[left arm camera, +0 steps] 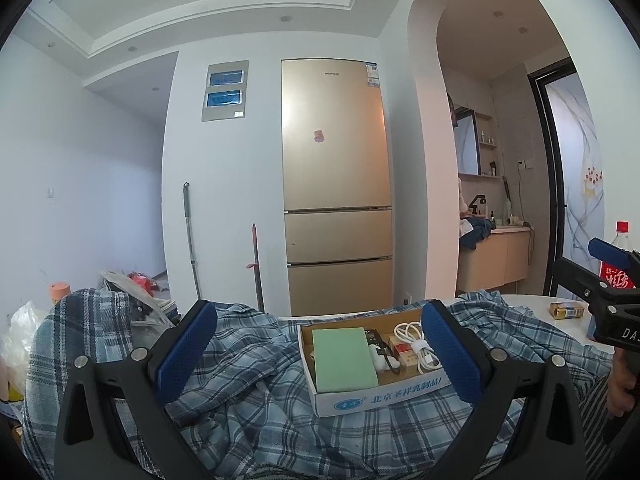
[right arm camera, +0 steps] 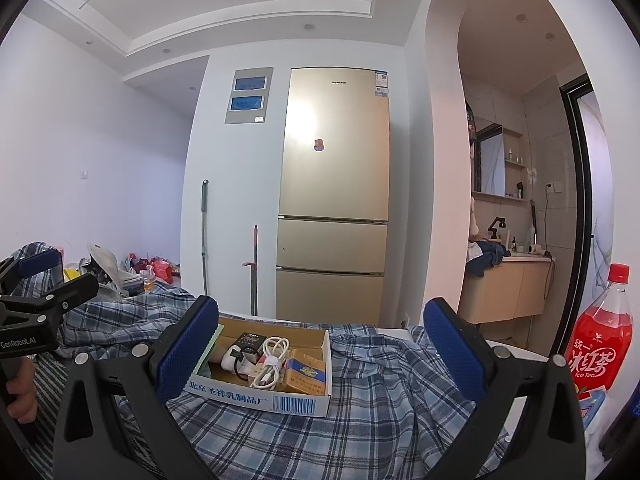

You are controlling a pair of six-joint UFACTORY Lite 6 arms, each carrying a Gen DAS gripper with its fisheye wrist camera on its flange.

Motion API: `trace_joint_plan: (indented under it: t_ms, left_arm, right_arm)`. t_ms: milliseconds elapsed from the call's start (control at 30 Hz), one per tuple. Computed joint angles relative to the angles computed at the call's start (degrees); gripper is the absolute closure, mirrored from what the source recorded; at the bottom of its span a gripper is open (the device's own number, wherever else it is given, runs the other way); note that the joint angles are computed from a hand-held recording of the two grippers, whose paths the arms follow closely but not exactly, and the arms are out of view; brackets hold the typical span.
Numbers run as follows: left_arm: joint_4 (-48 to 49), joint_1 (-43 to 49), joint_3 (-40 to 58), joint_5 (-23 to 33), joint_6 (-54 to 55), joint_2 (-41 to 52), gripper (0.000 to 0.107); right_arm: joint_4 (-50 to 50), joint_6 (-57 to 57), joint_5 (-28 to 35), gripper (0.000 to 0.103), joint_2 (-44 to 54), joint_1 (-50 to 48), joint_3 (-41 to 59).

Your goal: Organize soft objects

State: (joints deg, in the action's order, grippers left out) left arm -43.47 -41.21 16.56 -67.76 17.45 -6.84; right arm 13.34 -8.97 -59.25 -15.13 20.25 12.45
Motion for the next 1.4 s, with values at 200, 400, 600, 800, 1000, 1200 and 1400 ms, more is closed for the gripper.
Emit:
trace_joint_plan:
  t_ms: [200, 400, 600, 800, 1000, 1200, 1400]
  left_arm:
    - [-0.4, 0.0, 0.4, 0.1, -0.1, 0.6, 0.004]
    - [-0.2, 0.6, 0.4, 0.2, -0.5, 0.7, 0.004]
    - [-1.2, -0.4, 1.0, -1.0, 0.3, 2.3, 0.004]
    - [-1.1, -0.6, 1.2, -1.4, 0.0, 2.7, 0.004]
    - [-1.4, -0.9, 1.3, -1.4, 0.1, 2.7, 0.004]
    - [-1.4, -1.2, 0.9, -1.4, 0.2, 2.2, 0.004]
    - [-1.2, -1.0, 0.7, -1.3, -0.1, 2.1, 0.004]
  right_arm:
    - [0.0, 0.0, -0.1, 0.0, 0.0, 0.0, 0.0]
    - [-0.8, 0.1, 1.4, 0.0, -0.8, -0.9, 0.3]
    - [-2.6, 0.8, 2.0, 0.0, -1.3, -2.4, 0.3]
    - [-2.5, 0.8, 2.1, 0.0, -1.1, -2.4, 0.4]
    - [-2.4, 0.6, 1.9, 0.0, -0.8, -2.4, 0.5]
    - [-2.4, 0.6, 1.8, 0.0, -0.7, -2.4, 0.5]
    - [-3.0, 0.9, 1.8, 0.0, -0.6, -2.8, 0.4]
